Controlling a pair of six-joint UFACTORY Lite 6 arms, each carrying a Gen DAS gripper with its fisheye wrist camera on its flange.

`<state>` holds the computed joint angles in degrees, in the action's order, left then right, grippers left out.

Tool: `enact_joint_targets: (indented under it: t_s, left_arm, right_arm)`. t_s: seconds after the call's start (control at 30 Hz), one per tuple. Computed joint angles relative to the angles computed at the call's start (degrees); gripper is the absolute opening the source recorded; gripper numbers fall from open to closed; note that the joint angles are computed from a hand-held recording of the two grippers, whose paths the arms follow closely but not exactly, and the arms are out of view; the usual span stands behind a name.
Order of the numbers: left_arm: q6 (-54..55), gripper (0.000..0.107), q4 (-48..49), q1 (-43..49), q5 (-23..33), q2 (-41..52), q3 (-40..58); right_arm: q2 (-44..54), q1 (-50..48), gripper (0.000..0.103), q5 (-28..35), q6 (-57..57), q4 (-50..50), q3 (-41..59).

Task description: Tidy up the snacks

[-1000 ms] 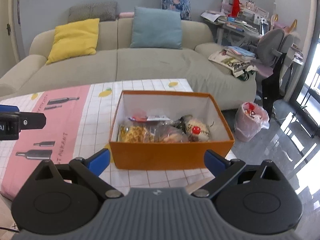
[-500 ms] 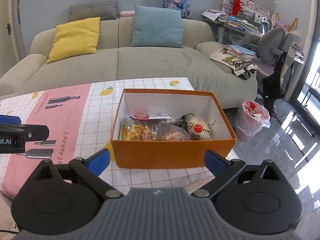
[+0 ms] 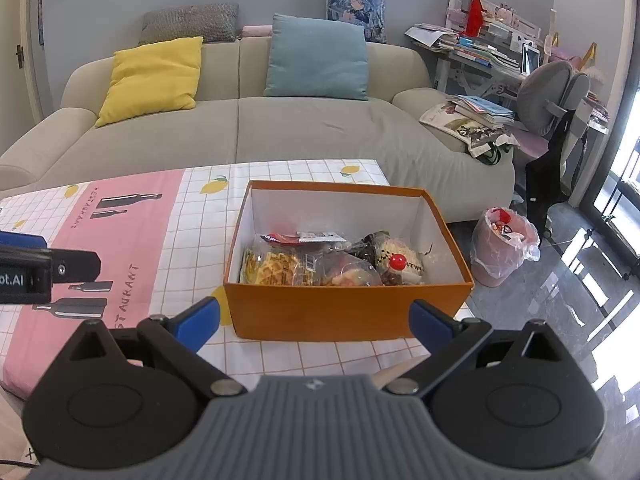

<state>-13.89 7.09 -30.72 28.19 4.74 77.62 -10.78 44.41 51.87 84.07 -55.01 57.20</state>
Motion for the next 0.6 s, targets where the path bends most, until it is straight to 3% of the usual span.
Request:
enact_joint_targets:
  t_s: [0.23,0.37,0.6]
  left_arm:
    - [-5.1,0.095,5.56,-1.31,0.85,0.21,0.49]
    - [-3.52,0.101,4.01,-1.04,-0.1,-0.43,-0.15]
    - [-4.42,0.101,5.67,-1.66,-1.37,-1.19,-0.87]
  right_arm:
    - [0.29,0.53,0.098,0.3,0.58,-0.65,0.04]
    - [0.45,0.59,0.098,0.36,0.7,-0.74,0.13]
    - [0.37,0.49,0.098,0.25,1.24,-1.13,-0.05]
